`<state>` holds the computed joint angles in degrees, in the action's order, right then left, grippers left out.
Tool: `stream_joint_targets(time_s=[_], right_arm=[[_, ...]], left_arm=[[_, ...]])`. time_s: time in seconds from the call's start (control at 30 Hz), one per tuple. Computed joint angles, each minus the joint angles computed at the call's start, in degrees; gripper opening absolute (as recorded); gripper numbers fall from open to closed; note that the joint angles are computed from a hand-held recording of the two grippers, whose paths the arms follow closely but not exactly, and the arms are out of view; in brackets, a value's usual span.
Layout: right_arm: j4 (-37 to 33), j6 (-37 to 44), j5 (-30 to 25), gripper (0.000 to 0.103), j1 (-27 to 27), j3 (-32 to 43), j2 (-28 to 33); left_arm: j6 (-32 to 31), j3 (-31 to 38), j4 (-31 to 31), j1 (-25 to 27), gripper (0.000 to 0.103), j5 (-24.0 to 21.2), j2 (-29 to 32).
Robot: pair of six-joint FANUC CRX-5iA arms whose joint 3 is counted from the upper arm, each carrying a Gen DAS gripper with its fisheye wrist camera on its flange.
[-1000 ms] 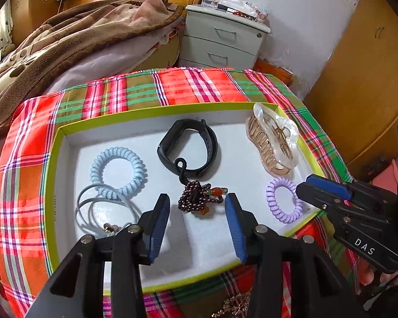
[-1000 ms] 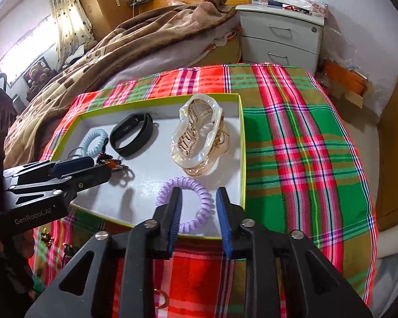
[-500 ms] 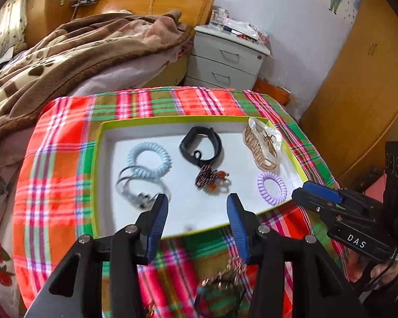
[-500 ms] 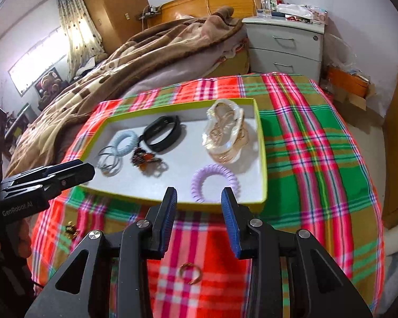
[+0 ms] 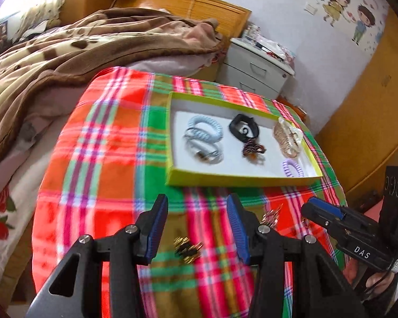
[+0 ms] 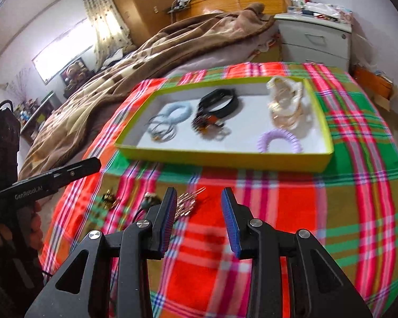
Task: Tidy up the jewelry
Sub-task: 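Grasp the black hair tie with teal bead using the right tool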
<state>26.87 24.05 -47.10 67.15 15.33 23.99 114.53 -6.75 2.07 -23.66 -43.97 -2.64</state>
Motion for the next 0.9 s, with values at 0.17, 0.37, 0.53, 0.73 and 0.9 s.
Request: stream_joint_targets(time_s=[0.17,0.37,0.53,0.73,0.9], right_arm=[[-1.67,1.69,0.97,0.036,0.83,1.07,1.18],[-1.40,2.78,-1.93,0.036,2.18,3.09,3.10],[-1.43,3.00,-3.37,0.036,2.53,4.43,4.18],[-1.54,4.86,-4.75,0.035,3.03,6.43,5.58],[-0.70,5.41,-7.67,0.022,3.51,9.02,7.52]], left_arm=[[0.00,-4.53,1.53,1.50,0.048,1.30,-3.10],[-3.86,-9.05,5.23,2.92,0.048,3.83,-5.79],[-3.97,-10.62,5.33,3.05,0.049,3.70,-6.78],[-5.61,-12.16,6.60,3.17,0.049,3.43,-7.49],[-7.35,-12.94,8.63,3.56,0.049,3.00,-7.52]])
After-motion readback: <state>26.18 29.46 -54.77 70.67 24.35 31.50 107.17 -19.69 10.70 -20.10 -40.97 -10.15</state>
